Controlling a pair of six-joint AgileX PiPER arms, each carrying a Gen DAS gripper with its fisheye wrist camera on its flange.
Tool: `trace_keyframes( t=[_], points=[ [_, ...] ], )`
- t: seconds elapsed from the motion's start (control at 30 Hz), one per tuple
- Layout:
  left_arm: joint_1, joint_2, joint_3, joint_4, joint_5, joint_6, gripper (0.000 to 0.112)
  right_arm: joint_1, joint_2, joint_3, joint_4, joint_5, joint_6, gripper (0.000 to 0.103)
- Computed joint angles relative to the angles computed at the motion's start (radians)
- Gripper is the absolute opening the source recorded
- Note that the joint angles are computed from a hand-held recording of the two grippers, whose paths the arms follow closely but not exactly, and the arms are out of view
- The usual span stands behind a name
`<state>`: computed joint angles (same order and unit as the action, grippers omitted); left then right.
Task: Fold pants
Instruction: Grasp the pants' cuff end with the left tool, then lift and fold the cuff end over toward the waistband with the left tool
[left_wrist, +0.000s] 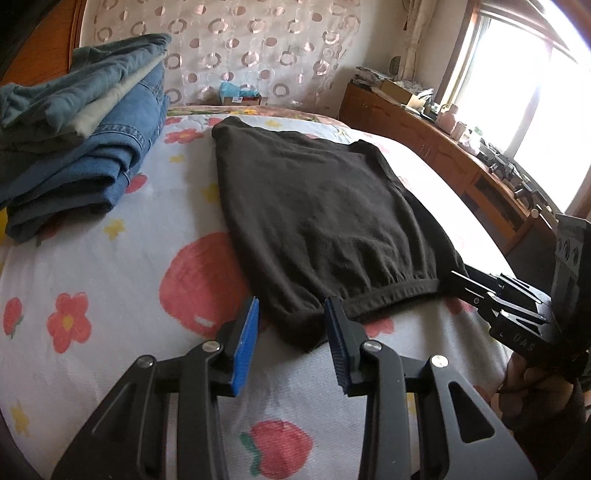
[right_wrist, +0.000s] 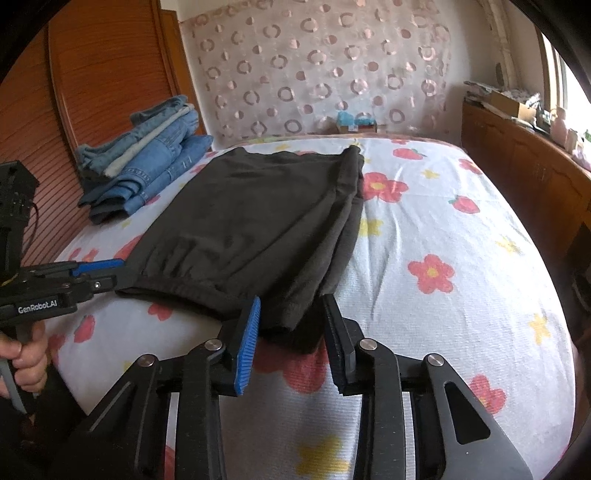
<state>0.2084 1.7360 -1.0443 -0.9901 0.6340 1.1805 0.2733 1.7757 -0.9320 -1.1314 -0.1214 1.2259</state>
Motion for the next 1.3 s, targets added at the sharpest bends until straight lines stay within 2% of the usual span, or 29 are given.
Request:
trace_keyframes(
  t=[0.07,0.1,0.17,0.2,0.33,0.43,0.77,0.87,1.3],
  points=[
    [-0.005,-0.003,0.004,0.0,-0.007,0.004,0.034,-0.017,0.002,-0.002,-0.113,-0.034,0.121,0.023],
    [-0.008,-0.004,0.007,-0.002,-0.011,0.01,0.034,-0.024,0.002,-0.007,-0.19,-0.049,0.201,0.019],
    [0.0,0.006,0.0,-0.022,0.019,0.033,0.024,-0.032,0.004,-0.019,-0.304,-0.076,0.321,0.014],
    [0.003,0.008,-0.002,-0.024,0.028,0.035,0.023,-0.03,0.004,-0.022,-0.324,-0.077,0.343,0.014],
    [0.02,0.004,-0.012,-0.038,0.08,0.064,0.009,-0.042,-0.006,-0.021,-0.347,-0.106,0.372,0.013],
    [0.033,-0.012,-0.009,-0.058,0.11,0.089,0.005,-0.049,-0.018,-0.018,-0.356,-0.127,0.383,0.012],
    [0.093,-0.127,0.025,-0.093,0.207,0.141,0.004,-0.047,-0.114,0.026,-0.434,-0.152,0.448,0.012],
    [0.096,-0.167,0.041,-0.092,0.205,0.159,0.004,-0.057,-0.153,0.05,-0.448,-0.173,0.459,0.012],
    [0.156,-0.232,0.048,-0.12,0.295,0.191,0.004,-0.044,-0.299,0.126,-0.539,-0.18,0.531,0.012]
  ],
)
